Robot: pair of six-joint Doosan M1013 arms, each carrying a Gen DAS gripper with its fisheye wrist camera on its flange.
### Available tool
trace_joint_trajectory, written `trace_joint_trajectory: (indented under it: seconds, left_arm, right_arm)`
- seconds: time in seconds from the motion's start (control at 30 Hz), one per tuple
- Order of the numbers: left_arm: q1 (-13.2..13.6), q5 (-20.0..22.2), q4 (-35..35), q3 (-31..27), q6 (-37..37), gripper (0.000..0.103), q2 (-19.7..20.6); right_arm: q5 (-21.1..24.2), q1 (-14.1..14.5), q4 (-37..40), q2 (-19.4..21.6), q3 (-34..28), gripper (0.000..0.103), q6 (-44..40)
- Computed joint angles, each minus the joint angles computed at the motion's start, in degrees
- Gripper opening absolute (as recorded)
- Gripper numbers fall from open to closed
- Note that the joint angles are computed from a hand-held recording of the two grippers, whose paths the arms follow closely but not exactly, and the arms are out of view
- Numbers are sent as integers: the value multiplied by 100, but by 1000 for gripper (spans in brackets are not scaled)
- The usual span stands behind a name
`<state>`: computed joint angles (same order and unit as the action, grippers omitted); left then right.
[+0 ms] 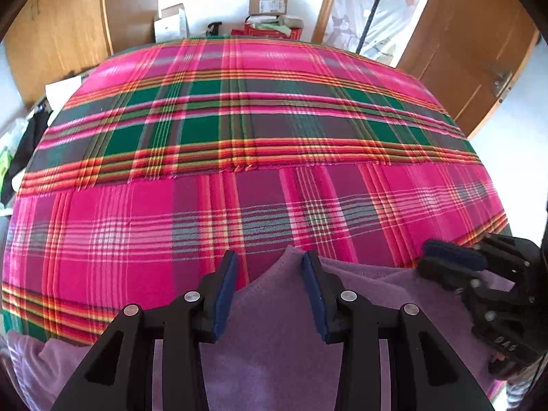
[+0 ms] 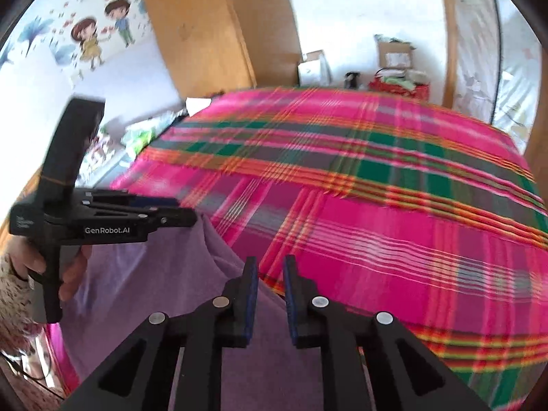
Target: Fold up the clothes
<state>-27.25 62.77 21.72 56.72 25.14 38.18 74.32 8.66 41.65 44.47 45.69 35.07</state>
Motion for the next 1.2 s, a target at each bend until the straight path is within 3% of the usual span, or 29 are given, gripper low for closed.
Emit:
trace_joint_trajectory:
  seconds: [0.27,0.57,0.7,0.83,0.9,1.2]
  left_arm:
    - [-101,-119,493,785,-875,41,-628]
    - [-348,284,1247,2337,-3076,41,-1797]
    - [-288,-174,1052,3192,-4109,41,-2361]
    - [-180,-683,891,3760,-4734,41,-2678]
    - [-127,-1142,834,3957,-4891,41,-2743]
    - [40,-2442,1049,4406,-5293,41,-2842]
  right_arm:
    - [-217,-188,157,-409,483,15,-153]
    - [252,197,393,-635,973,17,-800]
    - [449,357,479,-697,1216,17,-1015]
    - [706,484,431,-684,1307,18,-938]
    - [726,534,386,-706,1371,18,-963]
    - [772,572,489,-777,1549,18,-955]
